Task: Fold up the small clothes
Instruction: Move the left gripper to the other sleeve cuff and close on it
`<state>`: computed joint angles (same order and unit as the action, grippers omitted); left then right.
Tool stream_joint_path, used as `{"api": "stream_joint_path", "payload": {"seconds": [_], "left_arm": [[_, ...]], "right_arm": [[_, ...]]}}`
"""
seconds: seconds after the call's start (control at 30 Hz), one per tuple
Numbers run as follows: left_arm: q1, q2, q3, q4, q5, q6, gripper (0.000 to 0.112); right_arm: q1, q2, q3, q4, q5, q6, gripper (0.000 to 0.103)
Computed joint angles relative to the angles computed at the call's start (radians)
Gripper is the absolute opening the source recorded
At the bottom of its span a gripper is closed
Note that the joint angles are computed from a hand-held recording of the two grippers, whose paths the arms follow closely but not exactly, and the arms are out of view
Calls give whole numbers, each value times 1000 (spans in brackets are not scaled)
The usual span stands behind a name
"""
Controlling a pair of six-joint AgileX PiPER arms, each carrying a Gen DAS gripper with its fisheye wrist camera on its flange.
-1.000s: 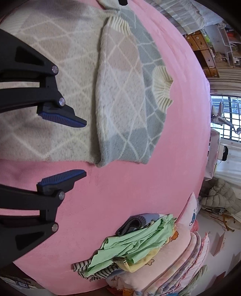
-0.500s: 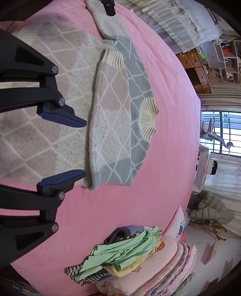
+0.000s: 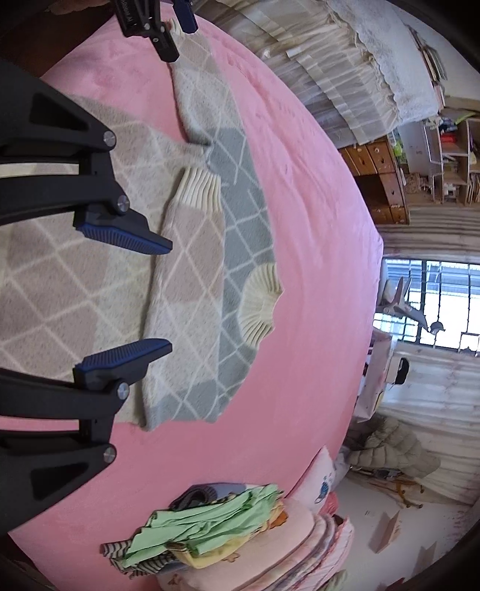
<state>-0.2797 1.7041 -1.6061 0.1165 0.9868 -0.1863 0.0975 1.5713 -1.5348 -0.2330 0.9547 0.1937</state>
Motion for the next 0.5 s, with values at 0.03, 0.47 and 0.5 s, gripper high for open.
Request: {"api": "stream_joint_path", "payload": {"seconds": [0.03,0.47,0.5], "left_arm": [[15,-15,19,12,-8,-2,78],[294,-126,227,0,-98,48,78],[326,-133,244,-16,-111,61,78]], "right_arm": [[22,9,-17,-8,7,7,48],[253,212,-270,30,55,-11,48],[269,235,-295,32,59,-16,48]]}}
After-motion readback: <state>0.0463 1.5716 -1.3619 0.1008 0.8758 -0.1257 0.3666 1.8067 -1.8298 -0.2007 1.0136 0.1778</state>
